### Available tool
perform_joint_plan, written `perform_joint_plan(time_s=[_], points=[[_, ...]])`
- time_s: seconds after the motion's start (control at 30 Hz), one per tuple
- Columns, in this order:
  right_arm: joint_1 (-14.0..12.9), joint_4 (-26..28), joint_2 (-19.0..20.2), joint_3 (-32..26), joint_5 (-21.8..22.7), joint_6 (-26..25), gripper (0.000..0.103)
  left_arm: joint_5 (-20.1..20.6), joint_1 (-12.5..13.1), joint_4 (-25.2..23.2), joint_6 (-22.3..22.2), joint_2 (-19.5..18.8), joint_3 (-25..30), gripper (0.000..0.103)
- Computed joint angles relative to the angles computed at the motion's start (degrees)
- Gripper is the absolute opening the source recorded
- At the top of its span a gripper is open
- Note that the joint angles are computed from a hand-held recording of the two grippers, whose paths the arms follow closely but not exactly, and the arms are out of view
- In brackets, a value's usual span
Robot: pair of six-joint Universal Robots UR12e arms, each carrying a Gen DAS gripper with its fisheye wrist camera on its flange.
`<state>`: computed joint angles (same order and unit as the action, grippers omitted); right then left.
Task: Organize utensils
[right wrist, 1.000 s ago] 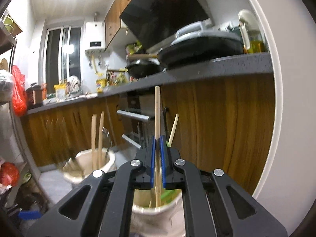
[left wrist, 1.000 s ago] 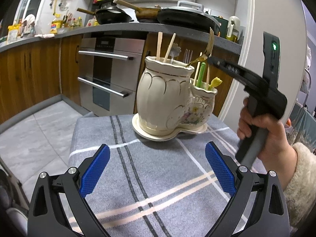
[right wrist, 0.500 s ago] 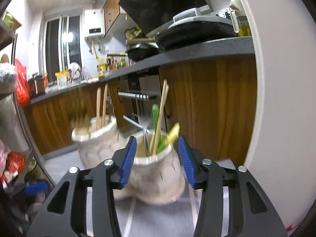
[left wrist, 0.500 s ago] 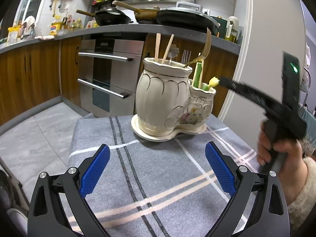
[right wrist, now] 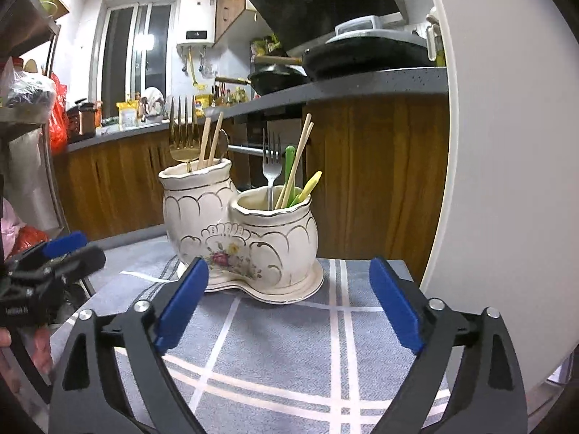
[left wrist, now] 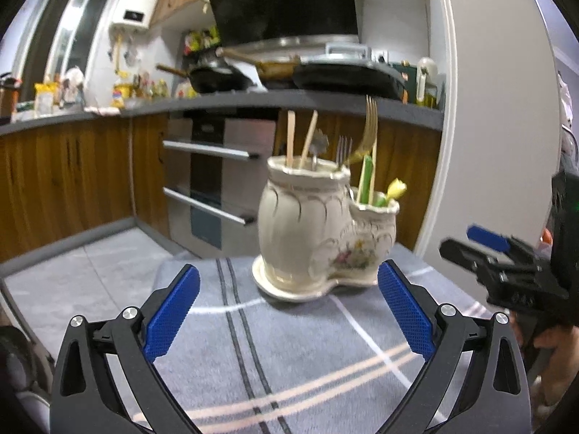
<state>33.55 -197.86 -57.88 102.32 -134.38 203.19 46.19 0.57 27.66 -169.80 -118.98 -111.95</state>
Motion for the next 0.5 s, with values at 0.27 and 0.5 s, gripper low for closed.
perform_joint_plan(time_s=[0.27, 0.5], points=[[0.2, -5.4, 0.3, 0.6, -1.2, -1.2, 0.097, 4.9, -1.4, 7.3, -1.7, -0.5, -0.3, 0.098], [0.8, -6.8, 1.0, 0.0, -2.6, -3.8, 0.097, 7.0, -2.2, 5.6, 1.8, 0.0, -0.6, 0.098]])
